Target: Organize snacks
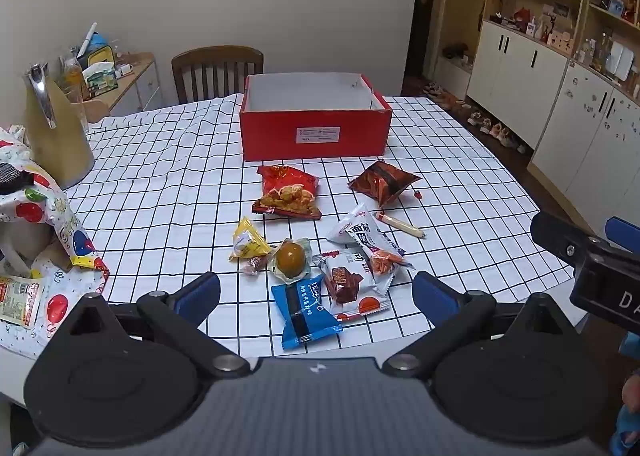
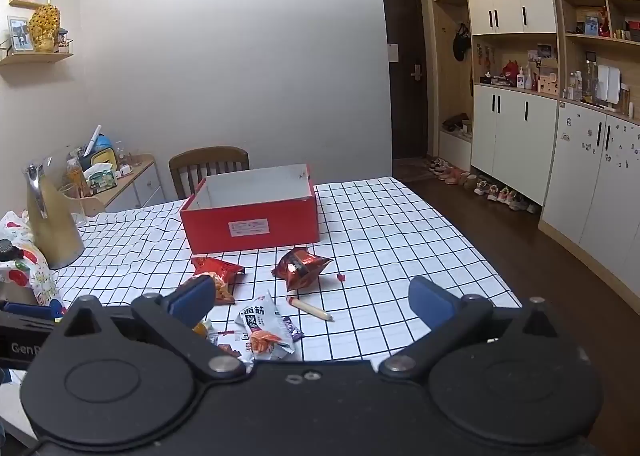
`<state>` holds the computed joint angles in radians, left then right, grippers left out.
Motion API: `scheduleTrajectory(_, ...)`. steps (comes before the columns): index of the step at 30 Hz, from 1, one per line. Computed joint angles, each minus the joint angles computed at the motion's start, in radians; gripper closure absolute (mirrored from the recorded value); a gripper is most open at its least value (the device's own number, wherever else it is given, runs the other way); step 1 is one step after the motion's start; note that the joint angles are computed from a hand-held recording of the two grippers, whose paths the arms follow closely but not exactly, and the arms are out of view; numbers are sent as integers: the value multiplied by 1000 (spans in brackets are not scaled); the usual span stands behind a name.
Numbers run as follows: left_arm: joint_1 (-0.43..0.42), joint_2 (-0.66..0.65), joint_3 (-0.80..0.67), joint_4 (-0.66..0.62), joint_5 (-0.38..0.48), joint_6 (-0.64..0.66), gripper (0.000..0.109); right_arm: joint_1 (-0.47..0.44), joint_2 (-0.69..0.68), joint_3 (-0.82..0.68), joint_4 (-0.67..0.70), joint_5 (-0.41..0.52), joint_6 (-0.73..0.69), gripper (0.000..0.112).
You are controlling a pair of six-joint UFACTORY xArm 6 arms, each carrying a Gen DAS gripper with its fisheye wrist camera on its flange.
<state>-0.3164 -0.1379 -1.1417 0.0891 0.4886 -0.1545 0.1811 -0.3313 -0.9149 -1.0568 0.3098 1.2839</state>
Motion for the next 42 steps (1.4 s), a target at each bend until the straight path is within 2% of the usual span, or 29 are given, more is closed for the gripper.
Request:
scheduleTrajectory(6, 4, -2, 5, 4, -5, -2, 6, 19, -11, 7, 22, 15, -29, 9)
scheduleTrajectory(10, 10, -19, 27, -8, -15, 8, 6, 3, 9, -3, 54, -13, -56, 9)
scheduleTrajectory(16, 14, -24, 39, 13, -31, -40, 6, 8, 12, -1, 39, -4, -35, 9)
scheduleTrajectory(26, 21, -50, 73, 61, -126, -77, 6, 16, 20, -10, 43, -9, -63, 9)
scheduleTrajectory(42, 18, -46, 68, 56, -117, -62, 6, 18, 25, -16, 56, -2, -76, 9)
